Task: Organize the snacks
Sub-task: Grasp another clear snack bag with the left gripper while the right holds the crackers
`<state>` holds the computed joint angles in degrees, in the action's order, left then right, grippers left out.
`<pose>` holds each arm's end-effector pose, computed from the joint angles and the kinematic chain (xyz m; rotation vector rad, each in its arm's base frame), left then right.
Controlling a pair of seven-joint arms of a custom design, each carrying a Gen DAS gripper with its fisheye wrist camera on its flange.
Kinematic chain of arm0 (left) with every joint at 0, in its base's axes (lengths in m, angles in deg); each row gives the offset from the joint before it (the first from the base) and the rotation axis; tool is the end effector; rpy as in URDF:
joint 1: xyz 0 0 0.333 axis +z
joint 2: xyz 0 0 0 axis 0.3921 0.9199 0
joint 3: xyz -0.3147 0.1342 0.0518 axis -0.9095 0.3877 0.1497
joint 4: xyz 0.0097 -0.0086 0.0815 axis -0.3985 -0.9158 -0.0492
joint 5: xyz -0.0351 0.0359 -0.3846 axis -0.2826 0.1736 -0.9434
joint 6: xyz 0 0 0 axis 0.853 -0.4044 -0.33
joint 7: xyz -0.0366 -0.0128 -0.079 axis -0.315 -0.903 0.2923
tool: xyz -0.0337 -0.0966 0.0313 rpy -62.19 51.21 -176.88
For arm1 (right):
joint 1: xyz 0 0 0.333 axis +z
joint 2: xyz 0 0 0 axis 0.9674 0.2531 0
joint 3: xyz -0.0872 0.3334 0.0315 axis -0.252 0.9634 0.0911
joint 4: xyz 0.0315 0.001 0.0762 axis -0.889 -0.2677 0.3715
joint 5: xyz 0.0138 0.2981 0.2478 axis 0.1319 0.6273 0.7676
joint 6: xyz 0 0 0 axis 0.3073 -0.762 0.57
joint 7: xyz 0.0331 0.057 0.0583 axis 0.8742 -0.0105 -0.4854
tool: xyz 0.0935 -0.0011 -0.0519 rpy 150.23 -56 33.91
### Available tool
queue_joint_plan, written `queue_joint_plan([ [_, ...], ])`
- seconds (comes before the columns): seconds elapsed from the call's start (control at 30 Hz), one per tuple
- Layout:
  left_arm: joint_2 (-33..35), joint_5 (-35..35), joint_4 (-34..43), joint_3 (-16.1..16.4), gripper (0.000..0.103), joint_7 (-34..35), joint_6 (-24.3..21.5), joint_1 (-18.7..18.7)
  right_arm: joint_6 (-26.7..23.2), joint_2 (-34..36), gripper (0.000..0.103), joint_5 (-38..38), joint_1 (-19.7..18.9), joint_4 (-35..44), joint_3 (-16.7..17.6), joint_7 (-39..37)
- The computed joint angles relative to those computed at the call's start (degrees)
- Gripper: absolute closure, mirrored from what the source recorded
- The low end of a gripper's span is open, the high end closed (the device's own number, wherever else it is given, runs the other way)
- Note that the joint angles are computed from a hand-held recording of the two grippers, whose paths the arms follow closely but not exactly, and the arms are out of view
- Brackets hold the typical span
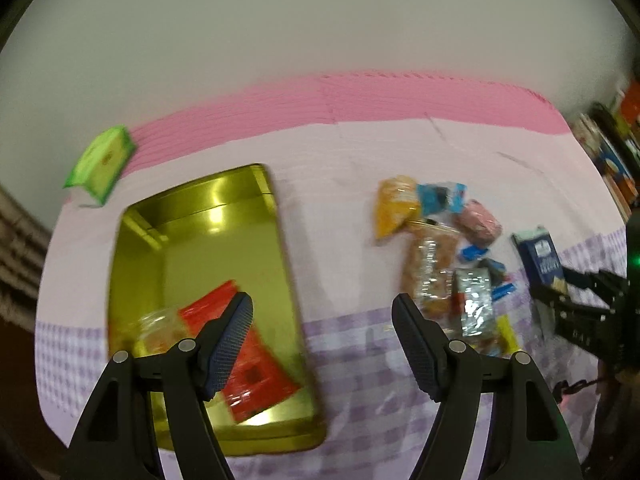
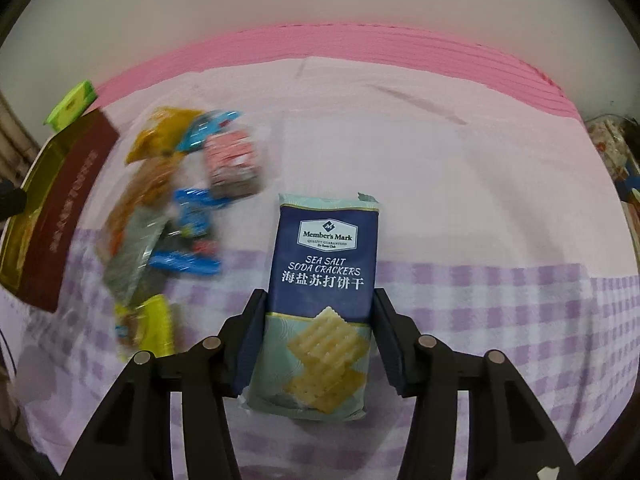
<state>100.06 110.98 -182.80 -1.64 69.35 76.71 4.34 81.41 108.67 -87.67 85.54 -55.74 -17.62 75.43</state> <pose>0.6227 -0.2677 0.4425 -1.8628 1.9912 -0.4699 0.6645 0.1696 0.3808 -2.1209 1.7509 -0.4001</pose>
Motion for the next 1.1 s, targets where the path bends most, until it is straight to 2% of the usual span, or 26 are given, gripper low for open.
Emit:
queue_joint_plan([
  [0.13,3.63,-2.86,4.18,-1.09,0.030,3.68,-1.90,0.03,0.96,0.97,0.055,-2.56,0.18,1.00,-2.23,1.53],
  [0.3,8.01,-5.16,9.13,-1.16,0.030,7.49,-4.88,-1.22,1.96,1.42,0.055,-2.22,-1.53,1.29,-1.60,0.98],
  [0.57,14.38,-9.07,17.46,-0.94,0.030,12.32,-7.90,-2.64,2.63,1.65,0.052,-2.41,-1.51,1.28,-1.43,1.52],
  [0.83,20.27,-10.94,25.54,0.26,0.031,13.00,-11.35,-4.08,2.98,1.64,0.052,-1.88,-1.92,1.20,-1.04,1.24],
  [0.97,19.94,-11.90,24.80,0.35,0.039,12.94,-11.04,-3.84,2.95,1.74,0.052,-1.43,-2.08,1.40,-0.89,1.13],
  [1.03,19.71,-12.09,24.17,0.37,0.052,12.91,-11.75,-3.79,2.86,1.89,0.051,-1.64,-1.85,1.63,-1.13,1.39],
  [1.1,18.20,-12.87,21.16,0.31,0.060,11.50,-9.04,-3.45,2.95,1.92,0.051,-1.78,-1.72,1.63,-1.24,1.64],
])
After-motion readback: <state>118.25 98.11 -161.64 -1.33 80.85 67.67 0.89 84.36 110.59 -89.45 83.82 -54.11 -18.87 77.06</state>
